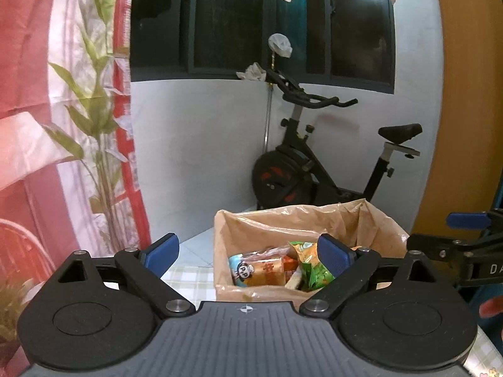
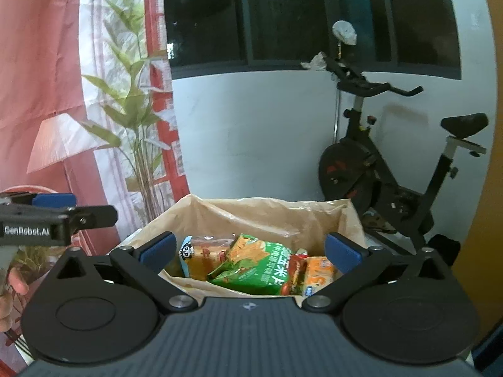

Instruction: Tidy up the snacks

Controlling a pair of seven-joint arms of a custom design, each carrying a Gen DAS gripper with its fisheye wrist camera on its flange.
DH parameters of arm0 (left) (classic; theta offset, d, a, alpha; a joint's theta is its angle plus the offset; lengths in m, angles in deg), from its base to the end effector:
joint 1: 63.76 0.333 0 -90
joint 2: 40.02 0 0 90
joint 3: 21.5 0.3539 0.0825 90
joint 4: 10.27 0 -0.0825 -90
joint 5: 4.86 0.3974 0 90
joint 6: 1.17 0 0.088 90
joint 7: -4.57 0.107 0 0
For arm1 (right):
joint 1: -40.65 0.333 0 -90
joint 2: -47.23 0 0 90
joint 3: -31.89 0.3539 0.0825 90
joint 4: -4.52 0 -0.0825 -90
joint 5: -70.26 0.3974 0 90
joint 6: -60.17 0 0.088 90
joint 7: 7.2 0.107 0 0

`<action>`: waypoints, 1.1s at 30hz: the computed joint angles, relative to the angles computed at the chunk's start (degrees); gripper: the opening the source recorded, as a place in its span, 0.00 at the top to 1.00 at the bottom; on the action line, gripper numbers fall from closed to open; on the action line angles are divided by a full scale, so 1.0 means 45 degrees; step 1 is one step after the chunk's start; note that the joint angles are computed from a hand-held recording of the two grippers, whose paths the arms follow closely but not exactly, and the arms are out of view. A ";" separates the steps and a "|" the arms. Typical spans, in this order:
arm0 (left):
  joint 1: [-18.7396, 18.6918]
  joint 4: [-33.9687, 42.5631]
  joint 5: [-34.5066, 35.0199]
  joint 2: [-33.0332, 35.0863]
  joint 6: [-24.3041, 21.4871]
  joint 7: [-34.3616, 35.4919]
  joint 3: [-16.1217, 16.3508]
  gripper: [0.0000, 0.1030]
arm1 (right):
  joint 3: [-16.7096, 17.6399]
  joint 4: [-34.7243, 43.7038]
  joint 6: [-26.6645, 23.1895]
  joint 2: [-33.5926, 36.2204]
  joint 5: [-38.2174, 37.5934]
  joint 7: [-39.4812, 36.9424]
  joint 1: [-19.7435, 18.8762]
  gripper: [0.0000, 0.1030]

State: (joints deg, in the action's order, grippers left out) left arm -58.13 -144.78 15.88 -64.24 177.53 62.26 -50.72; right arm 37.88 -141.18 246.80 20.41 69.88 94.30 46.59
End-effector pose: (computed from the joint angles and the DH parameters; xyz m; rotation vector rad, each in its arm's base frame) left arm 0.4106 -0.2596 0.6312 -1.2991 1.7557 -1.1285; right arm 0.4237 0.0984 0.6060 -1.4766 1.4258 -0.8040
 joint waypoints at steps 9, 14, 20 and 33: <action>0.0256 -0.0430 -0.0005 -0.1177 -0.0611 -0.0826 -0.0259 0.07 | 0.0393 -0.0866 -0.0169 -0.1460 -0.0119 -0.0012 -0.0472 0.00; 0.0106 -0.0586 -0.0062 -0.1414 -0.0665 -0.0995 -0.0105 0.07 | 0.0712 -0.1095 -0.0342 -0.1882 -0.0163 0.0209 -0.0897 0.00; 0.0430 -0.0612 -0.0002 -0.1593 -0.0682 -0.1182 -0.0330 0.07 | 0.0928 -0.1262 -0.0380 -0.2131 -0.0192 0.0588 -0.1255 0.00; 0.0680 -0.0565 0.0357 -0.1798 -0.0933 -0.1625 -0.0531 0.07 | 0.0888 -0.1325 -0.0477 -0.2252 -0.0363 0.0831 -0.1337 0.00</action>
State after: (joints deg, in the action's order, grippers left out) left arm -55.08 -147.32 17.49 -72.33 173.33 54.95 -53.11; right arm 41.88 -147.14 244.66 10.27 68.24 98.04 40.58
